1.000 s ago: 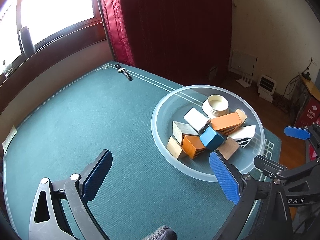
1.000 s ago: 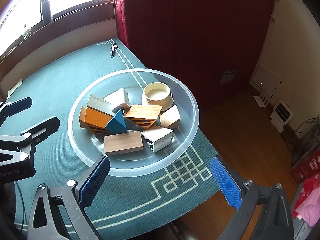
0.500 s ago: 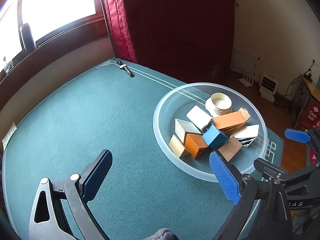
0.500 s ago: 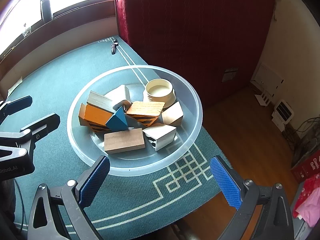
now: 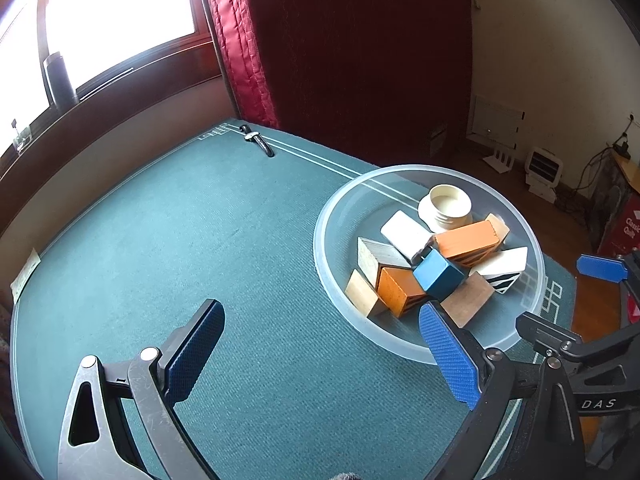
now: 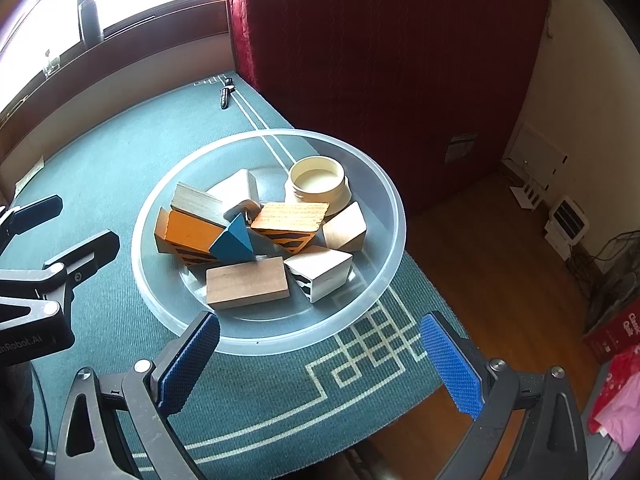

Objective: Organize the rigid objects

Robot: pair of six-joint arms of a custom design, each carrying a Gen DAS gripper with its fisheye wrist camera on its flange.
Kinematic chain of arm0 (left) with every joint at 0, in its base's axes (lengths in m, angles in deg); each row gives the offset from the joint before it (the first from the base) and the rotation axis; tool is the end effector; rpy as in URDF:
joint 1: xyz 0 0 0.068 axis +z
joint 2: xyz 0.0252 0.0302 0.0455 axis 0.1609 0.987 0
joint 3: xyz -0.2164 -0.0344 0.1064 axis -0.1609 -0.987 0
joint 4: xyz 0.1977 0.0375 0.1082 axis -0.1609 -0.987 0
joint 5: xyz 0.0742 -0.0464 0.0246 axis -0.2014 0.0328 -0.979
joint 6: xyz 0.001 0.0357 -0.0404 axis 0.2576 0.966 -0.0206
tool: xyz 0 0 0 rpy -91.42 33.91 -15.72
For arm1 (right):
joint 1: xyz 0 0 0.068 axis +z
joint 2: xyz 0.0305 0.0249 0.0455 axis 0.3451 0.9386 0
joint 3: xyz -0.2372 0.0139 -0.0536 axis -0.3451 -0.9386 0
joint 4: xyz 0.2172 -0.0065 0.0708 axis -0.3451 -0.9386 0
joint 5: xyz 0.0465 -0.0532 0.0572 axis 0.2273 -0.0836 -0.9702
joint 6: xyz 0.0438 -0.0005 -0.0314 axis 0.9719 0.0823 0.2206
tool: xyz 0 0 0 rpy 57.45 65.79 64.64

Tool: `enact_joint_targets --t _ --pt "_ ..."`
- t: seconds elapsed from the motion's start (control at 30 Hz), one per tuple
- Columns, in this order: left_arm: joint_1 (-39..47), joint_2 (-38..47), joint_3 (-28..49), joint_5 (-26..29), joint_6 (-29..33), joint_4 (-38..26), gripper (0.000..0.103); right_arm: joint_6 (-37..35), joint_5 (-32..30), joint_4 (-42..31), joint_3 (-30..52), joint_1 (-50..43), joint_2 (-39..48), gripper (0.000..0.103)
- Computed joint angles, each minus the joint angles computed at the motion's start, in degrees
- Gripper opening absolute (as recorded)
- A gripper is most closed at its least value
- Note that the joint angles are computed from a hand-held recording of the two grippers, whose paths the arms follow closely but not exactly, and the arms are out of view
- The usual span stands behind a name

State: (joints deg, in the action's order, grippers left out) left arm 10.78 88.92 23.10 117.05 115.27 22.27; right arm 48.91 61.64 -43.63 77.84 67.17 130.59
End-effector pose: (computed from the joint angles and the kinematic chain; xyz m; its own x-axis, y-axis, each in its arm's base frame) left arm 0.3581 -0.0097 0.1099 -0.3448 0.6102 -0.7133 0.7992 0.5894 0.1178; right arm 0.2354 0.2208 0.0985 -0.6790 0.4019 -0.6144 0.5232 0.8519 -0.0210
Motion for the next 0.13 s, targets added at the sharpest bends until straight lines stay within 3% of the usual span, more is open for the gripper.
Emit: enact_joint_targets --t 0.13 --pt "0.17 0.3 0.67 0.17 0.09 -0.62 0.098 -0.59 -0.09 0.94 -0.68 -0.21 -0.41 0.102"
